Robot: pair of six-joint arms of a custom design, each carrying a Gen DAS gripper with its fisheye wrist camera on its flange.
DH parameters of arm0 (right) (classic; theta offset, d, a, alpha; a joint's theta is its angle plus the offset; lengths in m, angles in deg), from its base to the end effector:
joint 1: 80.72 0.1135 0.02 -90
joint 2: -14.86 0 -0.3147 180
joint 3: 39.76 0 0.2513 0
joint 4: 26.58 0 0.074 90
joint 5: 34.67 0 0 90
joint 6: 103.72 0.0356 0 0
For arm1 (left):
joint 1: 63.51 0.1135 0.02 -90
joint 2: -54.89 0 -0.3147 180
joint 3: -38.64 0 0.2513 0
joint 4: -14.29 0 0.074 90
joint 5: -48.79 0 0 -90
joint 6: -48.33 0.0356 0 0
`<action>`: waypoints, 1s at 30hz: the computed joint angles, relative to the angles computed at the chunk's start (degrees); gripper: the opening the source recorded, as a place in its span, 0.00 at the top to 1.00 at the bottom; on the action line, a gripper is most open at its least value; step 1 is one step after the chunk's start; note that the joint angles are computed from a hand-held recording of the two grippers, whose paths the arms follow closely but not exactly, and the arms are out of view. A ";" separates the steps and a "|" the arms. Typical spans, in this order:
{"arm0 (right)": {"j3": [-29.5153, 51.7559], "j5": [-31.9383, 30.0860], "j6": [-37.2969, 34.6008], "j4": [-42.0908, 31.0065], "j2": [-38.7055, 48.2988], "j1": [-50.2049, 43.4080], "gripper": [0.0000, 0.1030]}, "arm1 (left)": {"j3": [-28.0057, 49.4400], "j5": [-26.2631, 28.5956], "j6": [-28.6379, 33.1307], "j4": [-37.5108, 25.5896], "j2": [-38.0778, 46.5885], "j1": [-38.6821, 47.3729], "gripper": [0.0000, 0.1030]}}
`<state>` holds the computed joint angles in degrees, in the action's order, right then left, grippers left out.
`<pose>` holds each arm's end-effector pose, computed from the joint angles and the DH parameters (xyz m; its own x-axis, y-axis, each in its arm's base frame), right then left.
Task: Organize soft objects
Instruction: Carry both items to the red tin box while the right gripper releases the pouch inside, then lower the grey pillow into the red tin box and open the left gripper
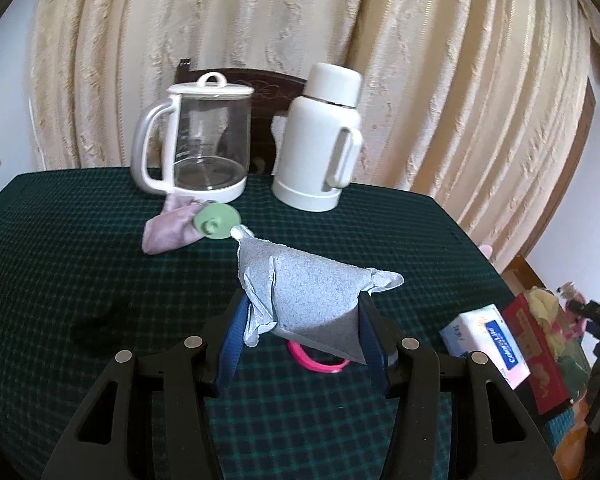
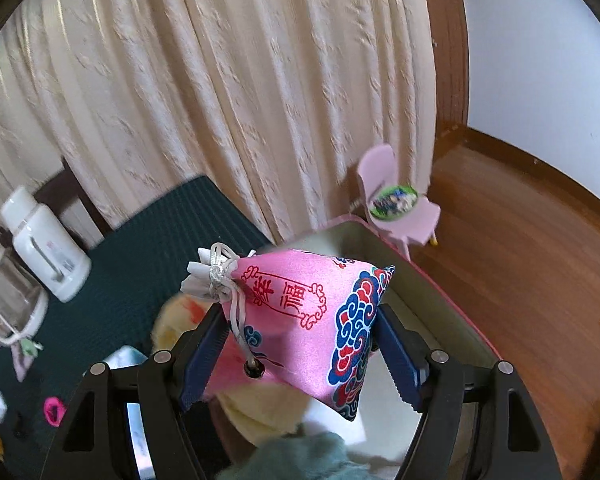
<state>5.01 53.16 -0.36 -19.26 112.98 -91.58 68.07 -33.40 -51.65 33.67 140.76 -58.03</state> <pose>0.2856 -0.0534 0.1446 -0.6501 0.3598 -0.6692 0.3214 0.9283 0.1869 0.2229 0.0165 0.1521 -0.5931 -0.2294 -0.7717 -0.0908 0.9715 -0.2190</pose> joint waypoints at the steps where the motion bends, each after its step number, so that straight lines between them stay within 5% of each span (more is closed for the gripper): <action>1: 0.19 -0.38 -0.21 -0.39 0.80 -0.42 0.24 | 0.04 -0.63 -0.28 -0.31 -0.38 -0.98 0.48; 18: -1.82 -10.02 -2.79 -0.64 2.81 -9.60 0.16 | 3.86 -9.48 -4.33 -5.24 -1.62 -17.62 0.48; 30: -10.91 -19.95 -5.13 11.65 -1.21 -17.86 0.16 | 9.90 -14.86 -6.12 -8.54 1.25 -28.37 0.48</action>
<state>-5.91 33.21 -5.49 -7.61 111.77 -109.45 77.96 -48.26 -57.77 25.13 142.01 -86.40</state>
